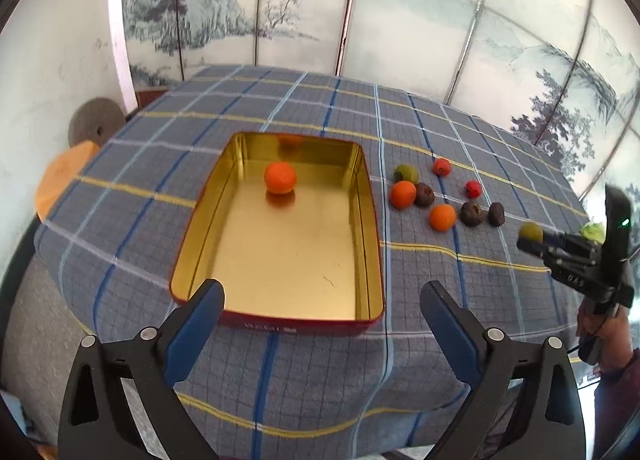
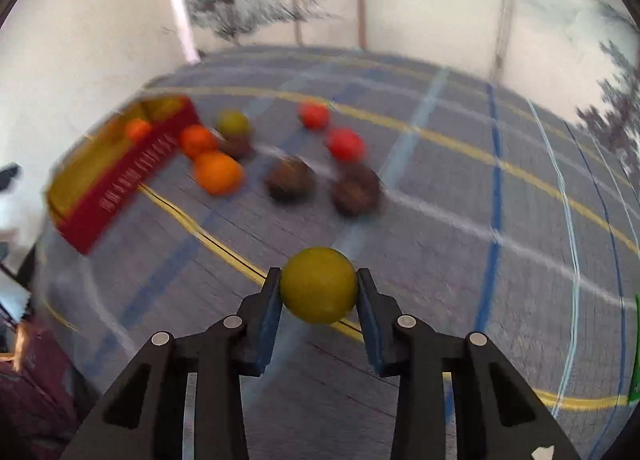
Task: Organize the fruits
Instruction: 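Carry the lime with the right gripper into the tray and release it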
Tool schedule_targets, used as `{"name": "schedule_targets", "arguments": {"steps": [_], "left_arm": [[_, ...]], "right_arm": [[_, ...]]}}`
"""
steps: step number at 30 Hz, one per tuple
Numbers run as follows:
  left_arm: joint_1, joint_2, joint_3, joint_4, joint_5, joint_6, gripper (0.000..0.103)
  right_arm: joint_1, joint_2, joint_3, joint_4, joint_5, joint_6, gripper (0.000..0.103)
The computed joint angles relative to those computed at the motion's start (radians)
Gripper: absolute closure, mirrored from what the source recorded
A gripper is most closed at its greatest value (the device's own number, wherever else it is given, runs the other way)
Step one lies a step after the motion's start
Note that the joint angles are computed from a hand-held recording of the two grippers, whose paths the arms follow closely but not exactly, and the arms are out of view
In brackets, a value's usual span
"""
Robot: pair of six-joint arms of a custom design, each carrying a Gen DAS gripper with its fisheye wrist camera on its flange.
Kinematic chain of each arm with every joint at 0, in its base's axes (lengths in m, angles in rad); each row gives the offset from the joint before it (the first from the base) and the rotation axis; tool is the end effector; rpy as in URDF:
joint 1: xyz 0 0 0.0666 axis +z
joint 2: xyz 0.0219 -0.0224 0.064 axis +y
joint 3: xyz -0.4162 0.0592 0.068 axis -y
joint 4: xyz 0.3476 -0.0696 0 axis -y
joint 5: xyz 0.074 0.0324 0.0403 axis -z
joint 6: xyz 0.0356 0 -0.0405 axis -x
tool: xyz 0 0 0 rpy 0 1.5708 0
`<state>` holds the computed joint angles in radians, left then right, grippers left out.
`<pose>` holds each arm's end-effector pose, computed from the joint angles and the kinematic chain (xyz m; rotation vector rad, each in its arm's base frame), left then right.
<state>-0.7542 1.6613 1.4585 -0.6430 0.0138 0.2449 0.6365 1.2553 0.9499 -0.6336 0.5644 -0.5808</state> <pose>0.3931 -0.3706 0.3868 0.6289 2.3905 -0.4640 0.2932 0.1925 0.3587 0.1547 2.3188 -0.1180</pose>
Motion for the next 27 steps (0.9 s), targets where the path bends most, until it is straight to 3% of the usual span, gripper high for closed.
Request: {"name": "schedule_targets", "arguments": {"steps": [3,7,12,18,27], "left_arm": [[0.015,-0.018,-0.028,0.034,0.013,0.011,0.005],[0.022,-0.033,-0.045,0.053,-0.066,-0.019,0.005],[0.056,-0.043,-0.058,0.06,-0.104,-0.026,0.005],[0.093,-0.042,-0.068,0.05,-0.134,-0.036,0.005],[0.102,-0.033,-0.086,0.075,-0.206,-0.061,0.005]], "right_arm": [[0.022,0.054,0.105,0.054,-0.061,0.101,0.069],[0.007,0.188,0.265,0.105,-0.198,0.208,0.069],[-0.021,0.383,0.454,0.056,-0.315,0.261,0.069],[-0.046,0.558,0.638,-0.056,-0.366,0.25,0.069],[-0.047,0.677,0.812,-0.171,-0.365,0.246,0.069]]}}
